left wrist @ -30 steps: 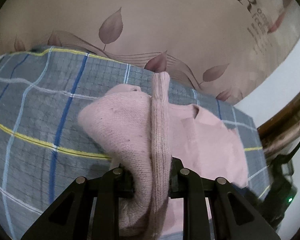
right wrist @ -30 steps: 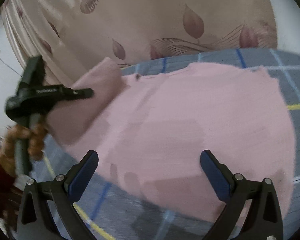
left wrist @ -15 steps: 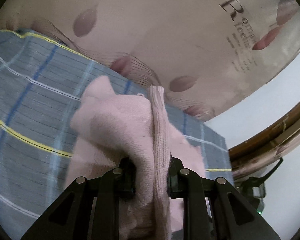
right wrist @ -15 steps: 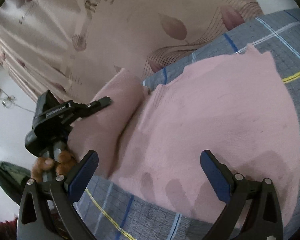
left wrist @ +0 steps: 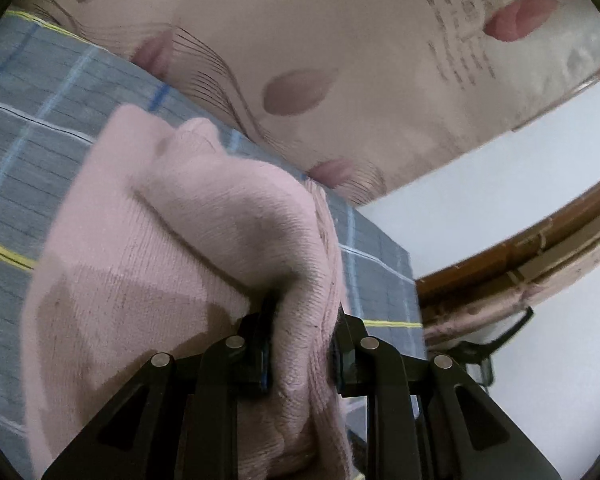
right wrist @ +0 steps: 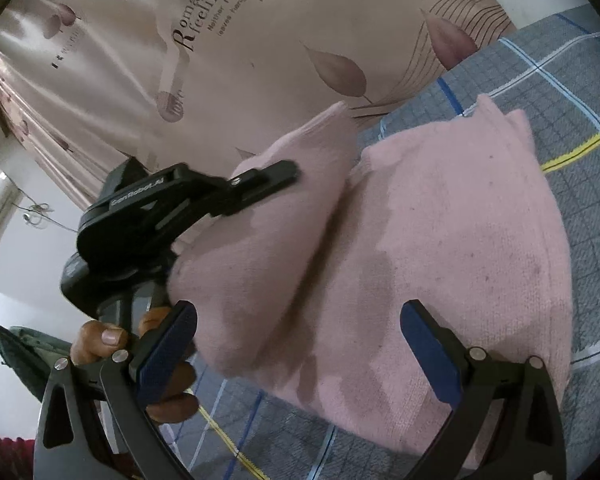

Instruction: Fold small clothes

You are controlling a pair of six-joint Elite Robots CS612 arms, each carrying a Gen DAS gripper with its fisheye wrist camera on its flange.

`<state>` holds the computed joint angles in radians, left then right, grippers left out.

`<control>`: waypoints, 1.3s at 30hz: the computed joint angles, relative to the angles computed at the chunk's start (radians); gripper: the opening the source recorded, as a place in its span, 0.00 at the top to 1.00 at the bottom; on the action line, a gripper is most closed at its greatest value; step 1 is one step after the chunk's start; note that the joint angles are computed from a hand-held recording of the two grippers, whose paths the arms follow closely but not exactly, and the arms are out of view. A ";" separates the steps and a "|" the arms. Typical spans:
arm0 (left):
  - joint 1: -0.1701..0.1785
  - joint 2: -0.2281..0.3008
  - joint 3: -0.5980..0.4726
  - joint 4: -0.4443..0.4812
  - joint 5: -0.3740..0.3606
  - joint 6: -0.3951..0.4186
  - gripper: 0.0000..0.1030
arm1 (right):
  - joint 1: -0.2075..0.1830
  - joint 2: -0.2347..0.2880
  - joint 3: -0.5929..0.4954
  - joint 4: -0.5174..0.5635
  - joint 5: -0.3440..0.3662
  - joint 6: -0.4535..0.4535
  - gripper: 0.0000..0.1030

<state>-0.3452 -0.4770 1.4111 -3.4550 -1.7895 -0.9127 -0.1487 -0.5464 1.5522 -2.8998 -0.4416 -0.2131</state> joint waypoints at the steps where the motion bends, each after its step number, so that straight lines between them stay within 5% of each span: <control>1: -0.002 0.003 -0.012 0.015 -0.013 0.019 0.78 | -0.003 0.003 -0.001 0.000 0.015 -0.003 0.02; 6: 0.002 0.034 -0.060 -0.020 -0.134 0.015 0.73 | -0.011 0.014 -0.008 -0.003 0.063 0.007 0.02; 10: 0.015 0.080 -0.124 -0.179 -0.308 -0.095 0.69 | -0.021 0.020 -0.006 0.002 0.099 0.004 0.02; 15: -0.003 0.016 -0.047 -0.223 -0.245 0.087 0.62 | -0.019 0.014 -0.008 0.041 0.101 -0.016 0.02; 17: -0.010 -0.022 0.031 -0.248 -0.152 0.149 0.50 | -0.019 0.004 -0.013 0.120 0.100 -0.062 0.02; 23: -0.007 -0.038 0.202 -0.312 0.040 0.268 0.48 | -0.020 -0.003 -0.055 0.296 0.097 -0.098 0.04; 27: -0.004 0.000 0.251 -0.416 0.074 0.233 0.48 | 0.006 -0.020 -0.085 0.378 -0.033 -0.154 0.25; 30: -0.023 0.027 0.267 -0.513 0.161 0.240 0.48 | 0.029 -0.023 -0.100 0.349 -0.138 -0.144 0.82; 34: -0.022 0.043 0.272 -0.577 0.166 0.191 0.47 | 0.044 -0.031 -0.103 0.281 -0.236 -0.136 0.85; 39: -0.017 0.047 0.293 -0.612 0.177 0.136 0.39 | 0.012 -0.058 -0.077 0.176 -0.240 -0.128 0.86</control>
